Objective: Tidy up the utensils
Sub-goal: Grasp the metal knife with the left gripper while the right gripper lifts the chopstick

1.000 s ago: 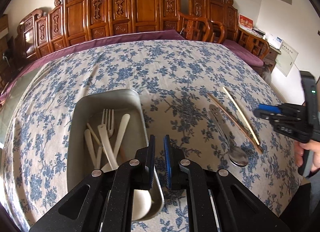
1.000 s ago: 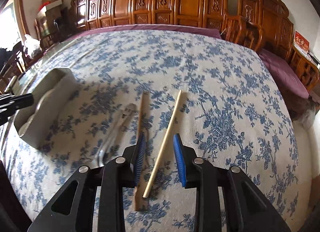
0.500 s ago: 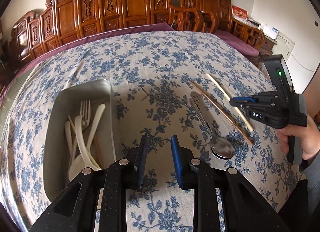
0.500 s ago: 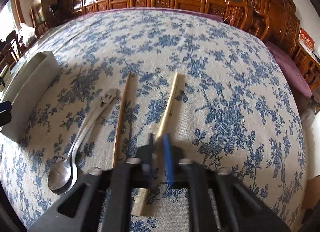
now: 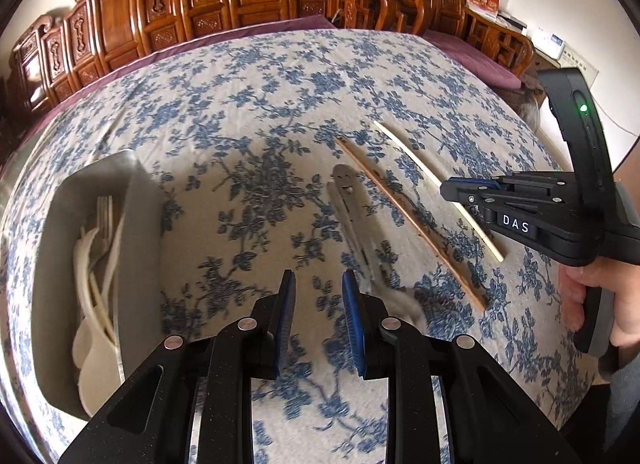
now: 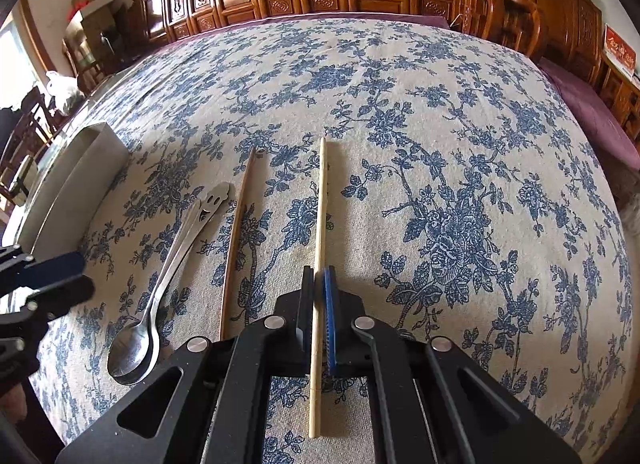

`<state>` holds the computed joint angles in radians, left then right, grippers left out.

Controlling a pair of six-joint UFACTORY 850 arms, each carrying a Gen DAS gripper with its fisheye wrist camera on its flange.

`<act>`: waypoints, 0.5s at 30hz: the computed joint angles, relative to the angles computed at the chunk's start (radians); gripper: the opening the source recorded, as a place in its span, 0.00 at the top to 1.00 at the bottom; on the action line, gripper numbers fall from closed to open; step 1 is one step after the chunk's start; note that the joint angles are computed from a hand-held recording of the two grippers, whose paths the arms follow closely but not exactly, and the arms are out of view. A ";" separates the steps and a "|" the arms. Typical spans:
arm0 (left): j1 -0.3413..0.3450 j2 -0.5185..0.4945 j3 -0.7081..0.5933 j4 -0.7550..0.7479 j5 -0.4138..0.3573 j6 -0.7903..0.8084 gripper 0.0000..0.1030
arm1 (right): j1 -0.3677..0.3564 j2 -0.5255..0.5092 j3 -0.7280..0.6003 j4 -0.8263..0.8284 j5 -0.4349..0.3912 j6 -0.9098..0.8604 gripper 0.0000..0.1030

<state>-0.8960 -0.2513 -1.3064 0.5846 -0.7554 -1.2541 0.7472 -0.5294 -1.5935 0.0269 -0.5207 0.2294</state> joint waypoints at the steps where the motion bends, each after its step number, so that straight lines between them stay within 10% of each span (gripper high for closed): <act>1: 0.001 -0.016 -0.016 -0.013 -0.006 0.014 0.78 | -0.001 0.000 0.000 0.003 0.000 -0.004 0.94; 15: 0.003 -0.114 -0.103 -0.082 -0.055 0.072 0.78 | -0.011 0.015 0.024 0.080 0.017 -0.067 0.94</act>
